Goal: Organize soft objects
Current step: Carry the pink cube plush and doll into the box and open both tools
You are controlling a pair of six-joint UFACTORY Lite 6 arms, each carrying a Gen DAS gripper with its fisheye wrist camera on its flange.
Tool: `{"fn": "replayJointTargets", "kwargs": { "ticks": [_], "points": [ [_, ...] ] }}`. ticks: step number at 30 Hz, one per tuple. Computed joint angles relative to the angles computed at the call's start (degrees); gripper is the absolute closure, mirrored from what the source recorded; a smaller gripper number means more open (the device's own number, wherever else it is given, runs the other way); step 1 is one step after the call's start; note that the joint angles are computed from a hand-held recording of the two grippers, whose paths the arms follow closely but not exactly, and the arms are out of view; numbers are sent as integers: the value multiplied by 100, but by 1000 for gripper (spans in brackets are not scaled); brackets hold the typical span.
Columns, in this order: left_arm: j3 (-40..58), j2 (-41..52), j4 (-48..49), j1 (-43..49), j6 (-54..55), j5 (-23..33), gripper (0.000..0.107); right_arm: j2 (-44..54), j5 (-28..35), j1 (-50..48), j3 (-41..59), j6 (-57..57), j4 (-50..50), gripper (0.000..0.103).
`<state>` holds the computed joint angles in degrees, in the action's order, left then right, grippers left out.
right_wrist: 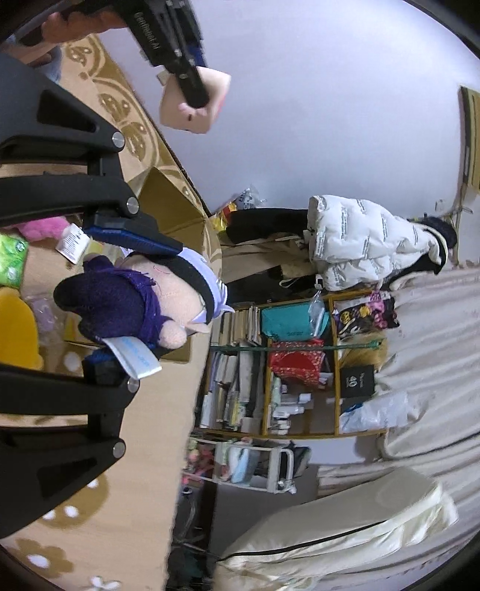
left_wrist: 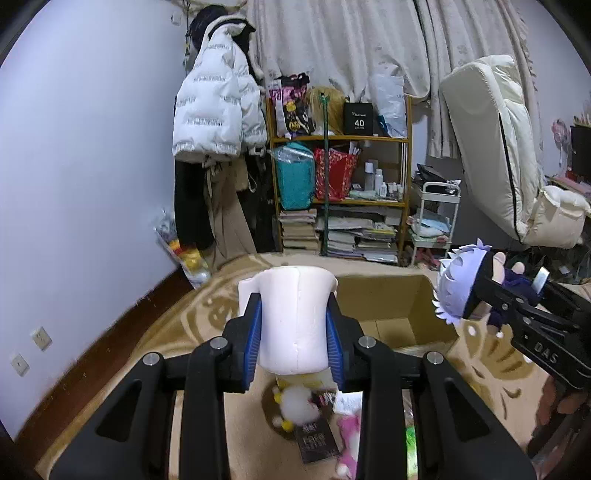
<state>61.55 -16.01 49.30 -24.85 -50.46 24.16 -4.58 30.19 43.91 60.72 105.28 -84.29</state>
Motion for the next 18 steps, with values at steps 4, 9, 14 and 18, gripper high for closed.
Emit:
{"fn": "replayJointTargets", "kwargs": {
  "ticks": [4, 9, 14, 18],
  "points": [
    [634, 702, 693, -39, -436, 22, 77, 309, -107, -136, 402, -179, -7, 57],
    [1379, 1579, -81, 189, 368, -248, 77, 817, -375, -420, 870, -94, -222, 57],
    [1696, 2175, -695, 419, 1050, -504, 76, 1094, -495, -582, 845, 736, -909, 57],
    [1808, 2569, -460, 445, 806, -575, 76, 1346, -787, -800, 804, 1413, -1387, 56]
  ]
}}
